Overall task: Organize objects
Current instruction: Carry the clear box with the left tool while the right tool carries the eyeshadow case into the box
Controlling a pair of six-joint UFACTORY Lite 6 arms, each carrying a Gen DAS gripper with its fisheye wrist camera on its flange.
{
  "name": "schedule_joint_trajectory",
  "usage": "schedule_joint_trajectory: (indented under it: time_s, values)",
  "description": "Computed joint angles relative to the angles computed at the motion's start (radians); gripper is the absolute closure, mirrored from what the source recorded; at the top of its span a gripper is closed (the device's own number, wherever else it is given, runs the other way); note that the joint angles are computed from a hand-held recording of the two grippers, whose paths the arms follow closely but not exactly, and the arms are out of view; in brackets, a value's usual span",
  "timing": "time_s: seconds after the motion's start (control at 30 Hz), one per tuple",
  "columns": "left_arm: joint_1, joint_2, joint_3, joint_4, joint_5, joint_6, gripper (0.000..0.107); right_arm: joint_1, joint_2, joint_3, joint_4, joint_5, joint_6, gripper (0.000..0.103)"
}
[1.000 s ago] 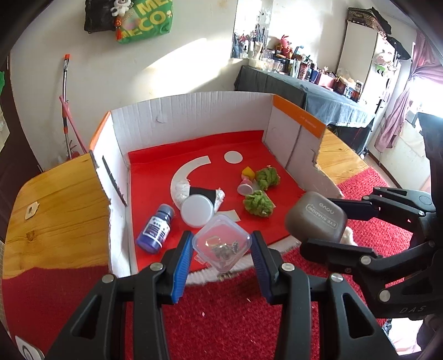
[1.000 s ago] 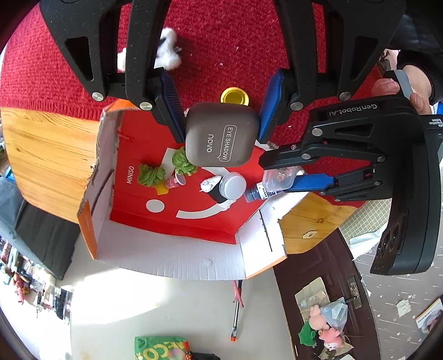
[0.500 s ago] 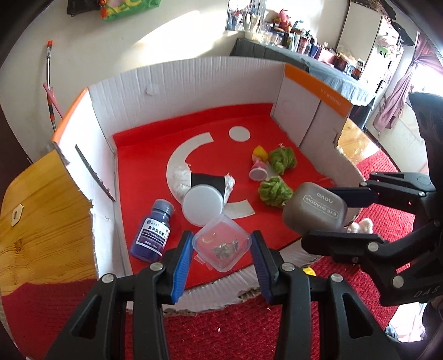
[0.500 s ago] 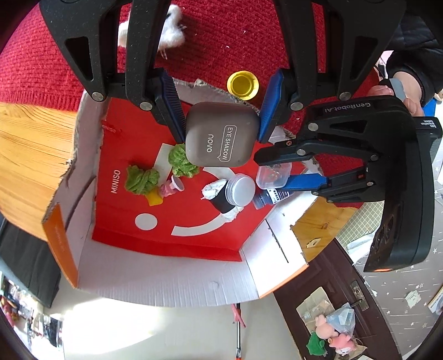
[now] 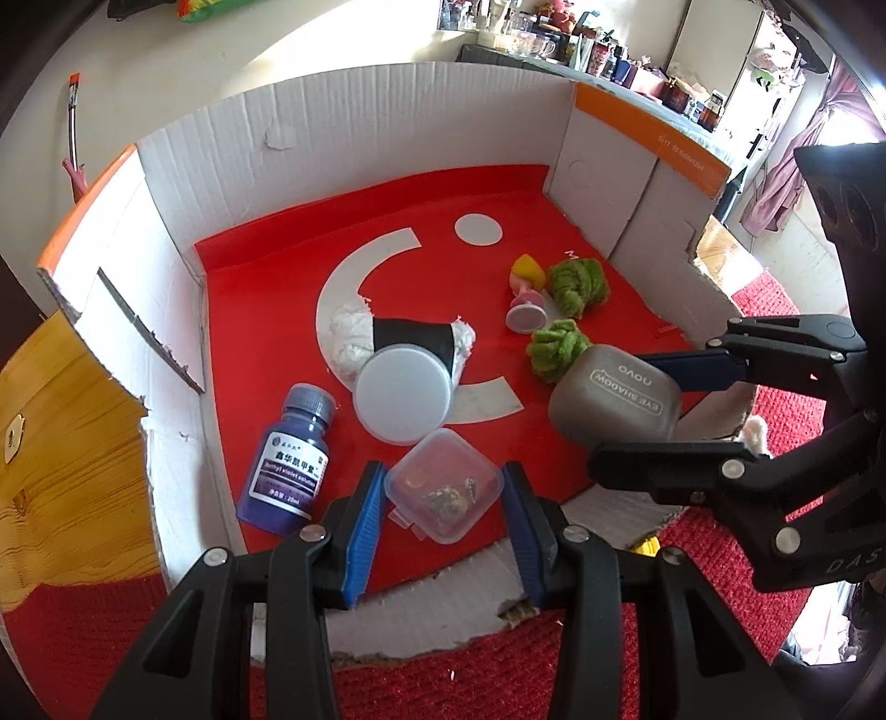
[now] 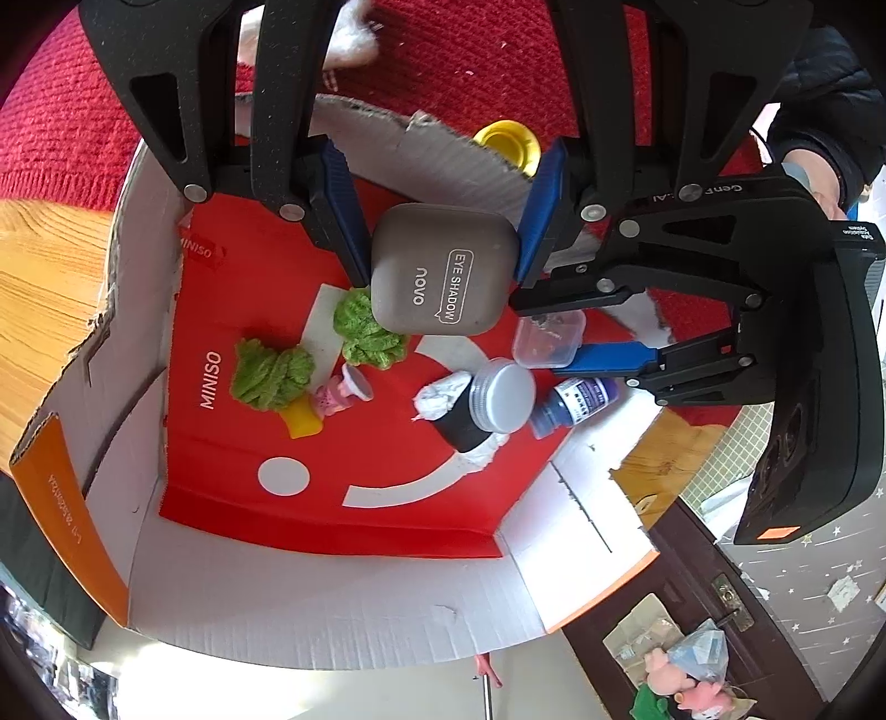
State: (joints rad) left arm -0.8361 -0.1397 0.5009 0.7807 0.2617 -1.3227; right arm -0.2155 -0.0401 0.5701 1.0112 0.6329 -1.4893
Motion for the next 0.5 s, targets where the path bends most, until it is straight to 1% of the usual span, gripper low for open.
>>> schedule_joint_trajectory:
  time_s: [0.27,0.5]
  values:
    - [0.009,0.023,0.010,0.059,-0.018,-0.055,0.063,0.016,0.011,-0.003,0.039,-0.043,-0.034,0.053]
    - [0.030,0.029,0.005,0.155,-0.024,-0.149,0.063,0.013,0.064,0.008,0.109,-0.106,-0.102,0.053]
